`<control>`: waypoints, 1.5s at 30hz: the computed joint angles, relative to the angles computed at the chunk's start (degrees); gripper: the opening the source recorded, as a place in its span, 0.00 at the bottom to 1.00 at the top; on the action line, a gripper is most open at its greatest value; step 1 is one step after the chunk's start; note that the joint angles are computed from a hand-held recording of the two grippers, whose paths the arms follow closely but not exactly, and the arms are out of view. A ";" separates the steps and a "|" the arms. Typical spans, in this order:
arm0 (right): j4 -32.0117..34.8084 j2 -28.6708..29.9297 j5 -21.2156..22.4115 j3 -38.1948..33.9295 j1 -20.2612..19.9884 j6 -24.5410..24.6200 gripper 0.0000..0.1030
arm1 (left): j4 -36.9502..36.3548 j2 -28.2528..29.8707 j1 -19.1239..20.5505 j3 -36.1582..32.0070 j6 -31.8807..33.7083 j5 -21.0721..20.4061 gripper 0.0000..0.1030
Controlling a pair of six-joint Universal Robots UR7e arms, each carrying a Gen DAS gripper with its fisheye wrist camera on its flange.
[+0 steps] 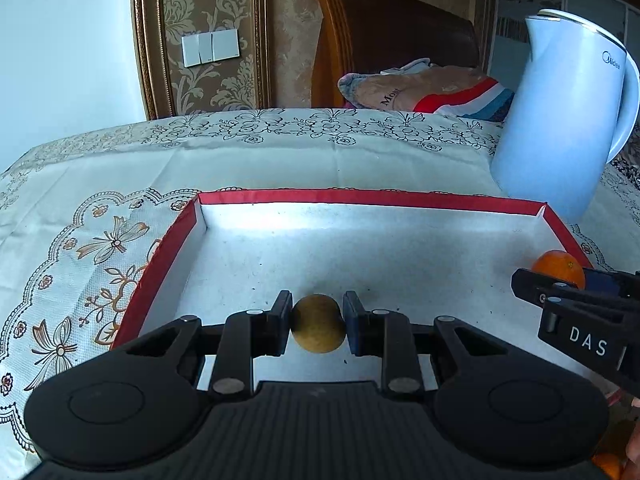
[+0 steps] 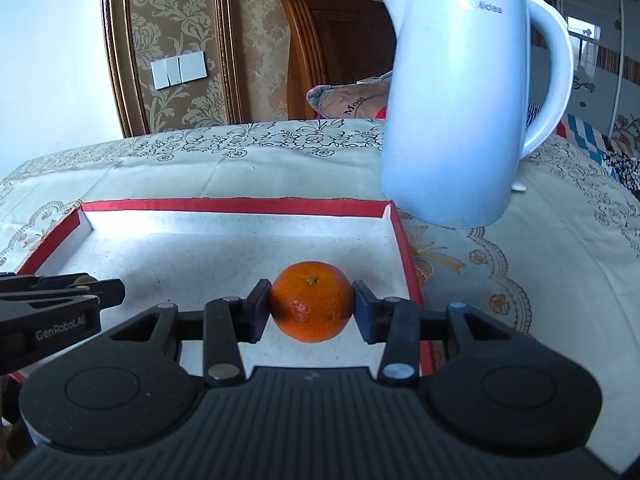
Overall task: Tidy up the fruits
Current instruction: 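Carry the tangerine with the right tool while the left tool carries the brown fruit into the tray, then open the right tool releasing the tangerine while the left tool releases the brown fruit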
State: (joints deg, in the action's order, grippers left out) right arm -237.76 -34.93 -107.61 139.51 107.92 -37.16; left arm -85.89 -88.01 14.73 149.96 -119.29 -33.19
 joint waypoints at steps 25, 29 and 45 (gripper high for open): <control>8.21 0.23 -6.29 -4.47 2.40 0.33 0.40 | -3.63 -0.33 4.19 -0.41 4.71 1.92 0.26; 7.48 0.16 -5.87 -4.20 2.16 0.60 0.47 | -3.37 -0.37 4.01 -0.33 4.28 1.84 0.26; 2.62 0.72 -4.12 -3.04 1.70 0.06 0.69 | -2.49 -6.78 0.97 2.50 0.56 1.34 0.27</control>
State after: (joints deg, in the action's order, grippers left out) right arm -235.15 -34.21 -111.73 136.48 109.62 -37.09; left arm -88.38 -94.78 15.70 152.46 -118.73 -31.85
